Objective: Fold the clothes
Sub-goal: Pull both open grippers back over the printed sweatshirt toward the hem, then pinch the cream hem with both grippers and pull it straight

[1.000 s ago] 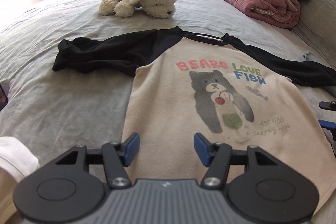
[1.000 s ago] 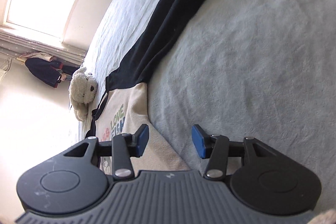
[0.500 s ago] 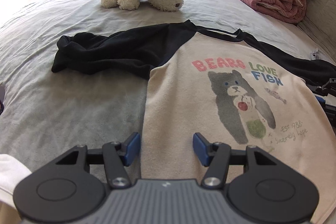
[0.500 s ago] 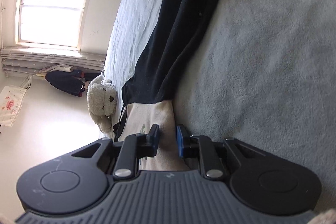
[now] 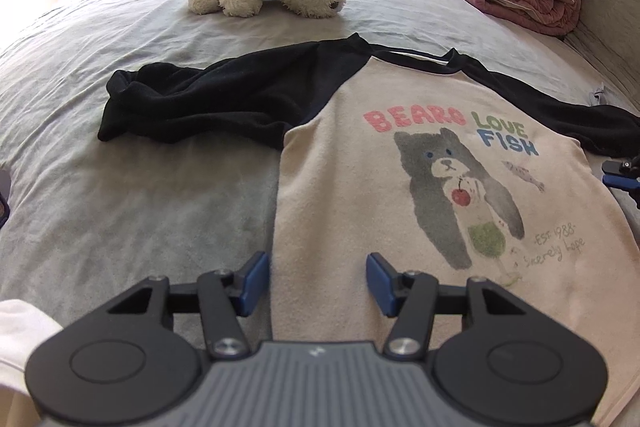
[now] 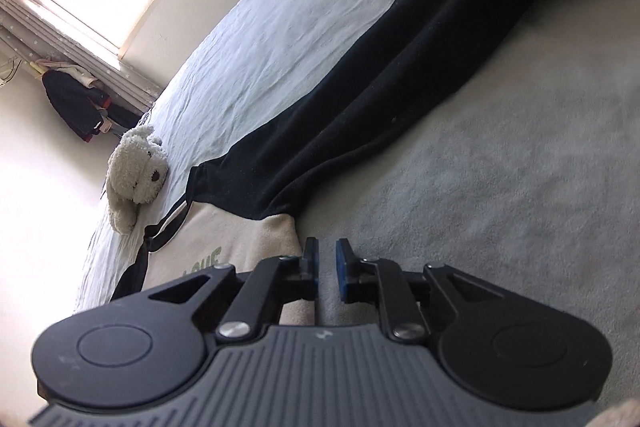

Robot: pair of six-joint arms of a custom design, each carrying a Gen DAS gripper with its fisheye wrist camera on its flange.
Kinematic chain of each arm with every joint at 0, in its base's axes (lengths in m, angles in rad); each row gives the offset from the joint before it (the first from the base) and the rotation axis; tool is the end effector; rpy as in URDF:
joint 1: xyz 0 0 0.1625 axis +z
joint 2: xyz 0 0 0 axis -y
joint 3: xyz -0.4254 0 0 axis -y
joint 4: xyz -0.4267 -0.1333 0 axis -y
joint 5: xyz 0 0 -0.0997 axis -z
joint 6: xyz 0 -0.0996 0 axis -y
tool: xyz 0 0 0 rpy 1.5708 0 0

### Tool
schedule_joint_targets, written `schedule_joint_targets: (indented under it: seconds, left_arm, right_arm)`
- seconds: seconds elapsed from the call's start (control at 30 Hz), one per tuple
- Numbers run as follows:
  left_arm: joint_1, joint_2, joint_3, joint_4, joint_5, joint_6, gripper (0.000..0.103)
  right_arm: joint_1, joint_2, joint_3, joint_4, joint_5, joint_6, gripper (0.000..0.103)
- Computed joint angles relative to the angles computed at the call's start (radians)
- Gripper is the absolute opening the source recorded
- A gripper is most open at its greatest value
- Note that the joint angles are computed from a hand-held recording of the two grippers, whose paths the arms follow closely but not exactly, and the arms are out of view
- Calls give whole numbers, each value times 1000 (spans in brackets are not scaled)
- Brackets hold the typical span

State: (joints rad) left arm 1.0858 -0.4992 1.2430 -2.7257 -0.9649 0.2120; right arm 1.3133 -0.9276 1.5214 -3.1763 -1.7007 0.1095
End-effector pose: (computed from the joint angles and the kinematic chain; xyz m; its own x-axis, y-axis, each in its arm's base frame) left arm -0.2103 -0.8066 0.0420 -0.7247 0.3484 -0.5944 0.5931 0.7545 -0.2808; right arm -0.0734 -0.7515 0.2963 -0.9106 0.4126 -0.0243 0.2360 0.4707 -0.8502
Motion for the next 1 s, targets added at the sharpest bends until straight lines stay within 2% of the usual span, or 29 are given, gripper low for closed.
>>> schedule_joint_targets:
  seconds: [0.03,0.17,0.23,0.47,0.53,0.57,0.6,0.63,0.7,0.8,0.93,1.0]
  left_arm:
    - [2,-7,5,9,-7,-9,50]
    - [14,-48,34,54,-54,-56,40]
    - [20,-73,53,79,-85,-87,35]
    - [28,-129,119,127,-155,-139,25]
    - [26,-135,132,130,-157,-142,18]
    - [23,-136,139,127,-154,-141,9]
    - [19,-138,146,120,-148,-139,8]
    - [15,-140,155,105,-137,-136,7]
    - [4,-153,181,65,-122,-121,7]
    - [-1,-173,200,48,-122,-113,7]
    - [7,-146,168,112,-91,-133,8]
    - [11,-150,168,113,-107,-134,9]
  right_arm:
    - [-4,-12,12,7,16,-2,40]
    - [-8,-53,43,95,42,-5,42]
    - [-17,-89,82,136,65,-9,37]
    - [-73,-210,234,201,194,-17,33]
    - [-81,-228,261,204,209,-21,24]
    - [-81,-233,270,202,205,-25,20]
    - [-77,-235,275,193,189,-30,10]
    - [-74,-237,281,184,173,-34,4]
    - [-64,-252,305,146,150,-34,5]
    - [-38,-281,350,74,125,-90,4]
    - [7,-238,330,56,-36,-188,5]
    - [-1,-231,325,68,-34,-197,6]
